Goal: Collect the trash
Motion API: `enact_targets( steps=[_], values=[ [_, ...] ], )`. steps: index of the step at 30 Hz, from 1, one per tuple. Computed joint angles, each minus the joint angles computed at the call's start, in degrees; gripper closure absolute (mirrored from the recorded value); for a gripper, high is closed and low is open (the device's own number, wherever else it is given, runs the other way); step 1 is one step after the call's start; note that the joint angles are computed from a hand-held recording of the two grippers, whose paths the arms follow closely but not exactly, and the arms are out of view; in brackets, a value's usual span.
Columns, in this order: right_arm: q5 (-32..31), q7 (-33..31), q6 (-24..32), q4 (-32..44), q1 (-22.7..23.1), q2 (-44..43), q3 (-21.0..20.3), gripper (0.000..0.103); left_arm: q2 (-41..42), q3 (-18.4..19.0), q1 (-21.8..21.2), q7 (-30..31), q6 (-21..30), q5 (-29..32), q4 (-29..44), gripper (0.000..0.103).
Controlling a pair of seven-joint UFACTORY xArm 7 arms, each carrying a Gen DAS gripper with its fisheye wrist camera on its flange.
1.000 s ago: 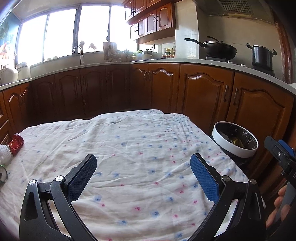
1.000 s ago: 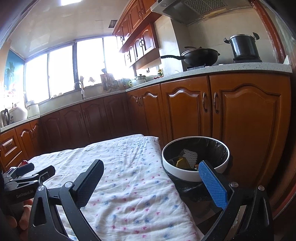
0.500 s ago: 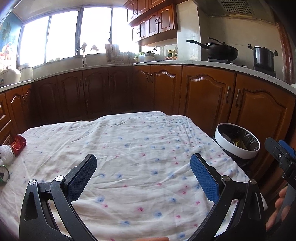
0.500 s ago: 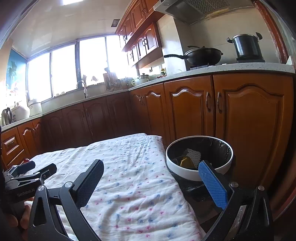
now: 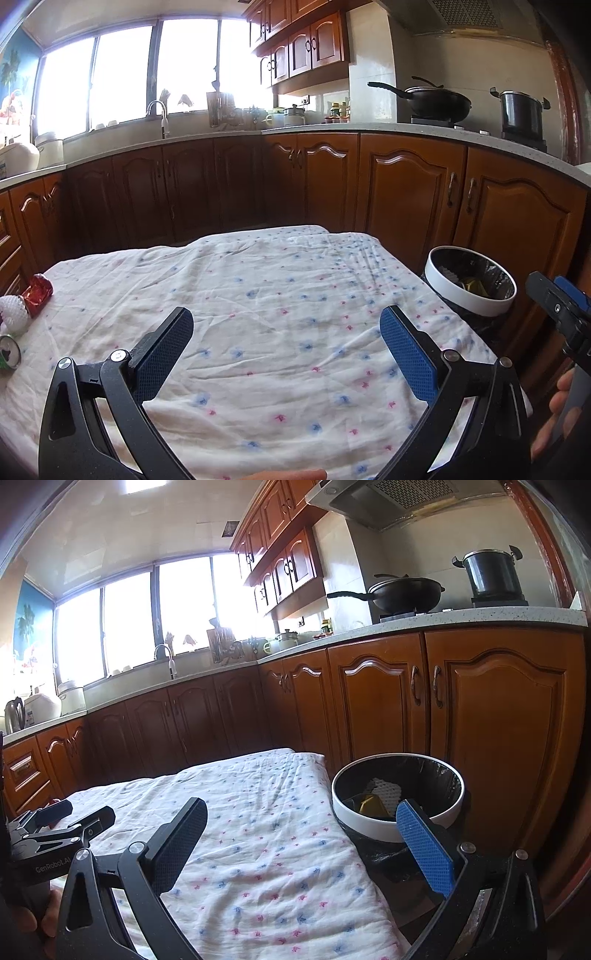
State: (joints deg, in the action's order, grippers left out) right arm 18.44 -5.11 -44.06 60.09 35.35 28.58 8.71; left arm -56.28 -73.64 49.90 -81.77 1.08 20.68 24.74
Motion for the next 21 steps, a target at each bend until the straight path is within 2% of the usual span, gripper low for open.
enact_targets(
  steps=[21],
  values=[
    [-0.19,0.29,-0.44,-0.91,-0.15,-0.76,0.19,0.000,-1.59,-0.55,-0.46,-1.04,2.40,0.60,1.12,0.000]
  ],
)
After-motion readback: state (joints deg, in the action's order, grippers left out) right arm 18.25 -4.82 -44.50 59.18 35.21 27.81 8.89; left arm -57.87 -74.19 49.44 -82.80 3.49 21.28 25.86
